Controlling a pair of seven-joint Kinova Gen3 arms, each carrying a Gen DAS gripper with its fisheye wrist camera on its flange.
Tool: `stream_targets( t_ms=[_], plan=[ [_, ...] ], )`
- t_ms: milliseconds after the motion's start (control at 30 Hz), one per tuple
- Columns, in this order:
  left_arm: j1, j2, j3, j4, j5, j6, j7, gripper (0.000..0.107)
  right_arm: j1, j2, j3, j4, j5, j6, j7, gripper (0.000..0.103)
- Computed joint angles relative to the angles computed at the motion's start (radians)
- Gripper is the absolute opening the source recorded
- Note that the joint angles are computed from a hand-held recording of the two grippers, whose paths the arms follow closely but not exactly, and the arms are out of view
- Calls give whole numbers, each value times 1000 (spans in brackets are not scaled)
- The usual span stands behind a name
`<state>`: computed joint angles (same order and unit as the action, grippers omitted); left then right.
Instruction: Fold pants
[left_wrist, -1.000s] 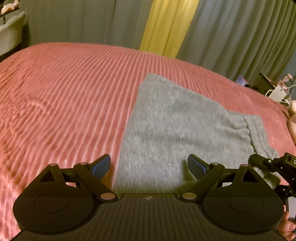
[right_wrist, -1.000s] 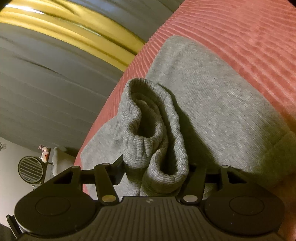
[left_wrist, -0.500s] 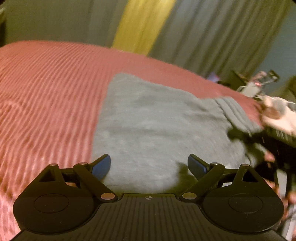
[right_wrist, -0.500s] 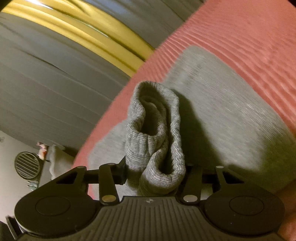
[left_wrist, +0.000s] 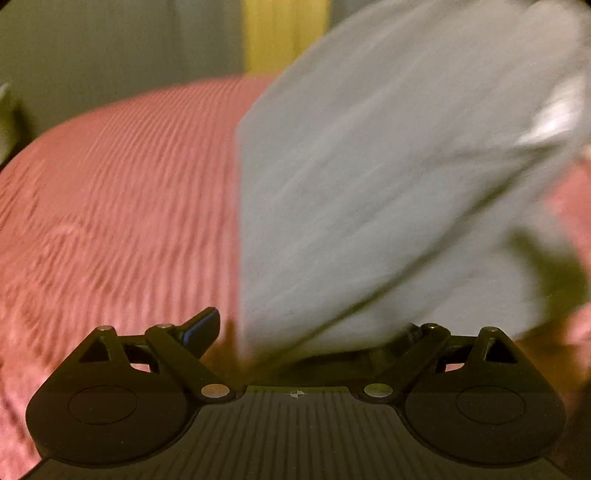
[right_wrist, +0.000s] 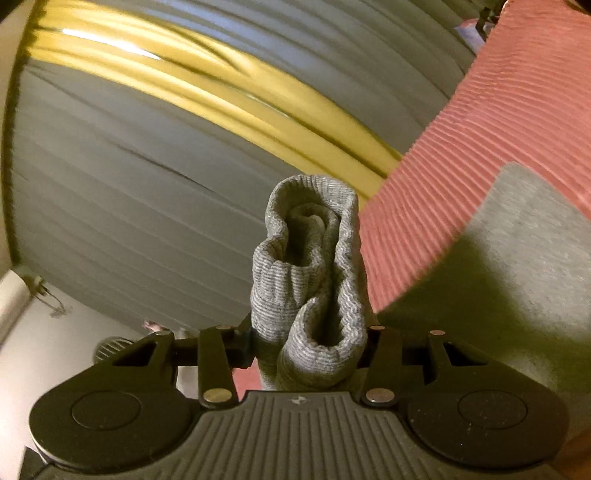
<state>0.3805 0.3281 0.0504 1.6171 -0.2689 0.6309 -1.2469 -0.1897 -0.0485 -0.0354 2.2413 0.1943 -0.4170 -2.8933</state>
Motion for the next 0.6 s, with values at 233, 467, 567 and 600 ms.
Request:
stream_targets(
  t_ms=[233, 467, 567, 600],
  plan=[
    [-84, 22, 12, -46, 106, 48, 64, 69, 26, -48, 24, 114, -76, -57, 8, 44],
    [31, 41, -51, -66, -20, 90, 115, 76, 54, 16, 49, 204, -69, -42, -79, 44],
    [26, 37, -29, -69, -33, 107, 120, 81, 77, 40, 43, 228, -49, -63, -124, 44],
    [-12, 27, 9, -58, -7, 93, 90, 81, 81, 39, 40, 238, -64, -90, -116, 44]
  ],
)
